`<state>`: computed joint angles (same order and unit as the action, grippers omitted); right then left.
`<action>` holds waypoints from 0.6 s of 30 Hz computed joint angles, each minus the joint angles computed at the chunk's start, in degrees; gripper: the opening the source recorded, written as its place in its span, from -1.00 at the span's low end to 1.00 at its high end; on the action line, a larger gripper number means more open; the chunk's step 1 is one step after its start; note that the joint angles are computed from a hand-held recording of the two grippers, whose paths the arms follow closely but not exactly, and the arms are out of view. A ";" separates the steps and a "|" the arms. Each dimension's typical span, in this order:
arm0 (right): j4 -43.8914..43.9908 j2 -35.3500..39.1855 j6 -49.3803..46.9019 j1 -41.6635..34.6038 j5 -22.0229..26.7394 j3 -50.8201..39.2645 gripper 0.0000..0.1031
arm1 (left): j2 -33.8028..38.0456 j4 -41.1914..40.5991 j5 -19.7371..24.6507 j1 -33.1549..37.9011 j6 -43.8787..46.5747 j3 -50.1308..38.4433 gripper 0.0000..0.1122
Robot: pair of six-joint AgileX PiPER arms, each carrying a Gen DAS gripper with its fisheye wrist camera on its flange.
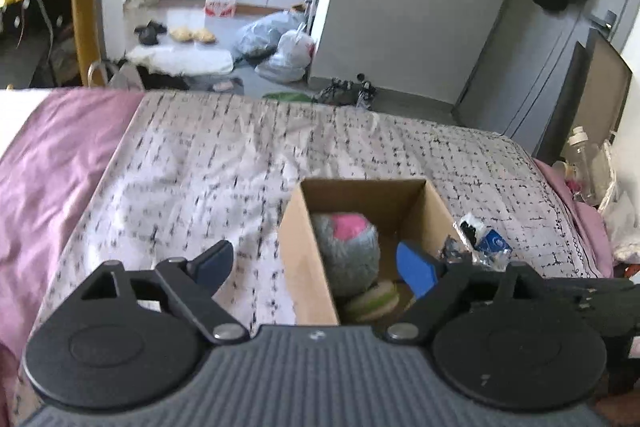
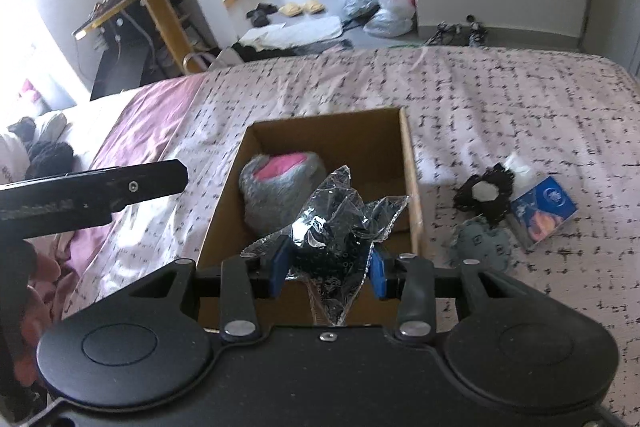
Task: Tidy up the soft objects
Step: 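Open the left gripper over the box while the right gripper releases the clear bag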
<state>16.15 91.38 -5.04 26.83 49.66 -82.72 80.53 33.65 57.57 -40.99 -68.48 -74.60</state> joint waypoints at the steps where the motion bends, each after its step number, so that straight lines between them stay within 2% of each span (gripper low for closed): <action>1: -0.04 0.11 -0.11 0.20 0.08 -0.04 -0.22 | -0.09 -0.63 0.35 -0.05 0.35 0.12 0.58; 5: 1.37 0.32 -1.23 0.37 0.47 0.02 -0.18 | -1.27 -3.86 -0.58 0.48 3.37 0.99 0.59; 6: 1.56 0.39 -1.77 0.45 0.75 -0.33 -0.04 | -0.99 -3.60 0.41 -0.02 2.99 0.47 0.59; 7: 1.37 0.06 -2.08 0.62 0.86 -0.34 0.24 | -0.93 -3.19 0.93 -0.48 2.33 0.24 0.59; 8: 1.26 -0.40 -2.52 0.67 0.59 -0.19 0.37 | -1.25 -2.46 0.87 -1.10 1.19 0.50 0.59; 9: 1.07 -1.01 -3.15 0.73 0.18 -0.03 0.62 | -1.40 -1.68 1.05 -1.70 0.21 0.46 0.59; 10: 1.00 -1.65 -3.78 0.68 0.00 0.02 0.76 | -1.38 -0.23 1.61 -2.71 -1.17 0.27 0.59; 14: 0.19 -4.28 -4.74 -0.74 -0.07 0.27 0.82 | -1.24 3.11 3.48 -5.23 -4.68 -0.59 0.76; 18: 0.47 -6.95 -6.42 -3.55 -1.88 2.73 0.82 | -1.20 2.79 3.84 -6.02 -5.62 -1.24 0.78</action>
<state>16.63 84.43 -11.45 23.28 47.78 -79.99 79.33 36.44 61.41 -47.01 -74.10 -75.84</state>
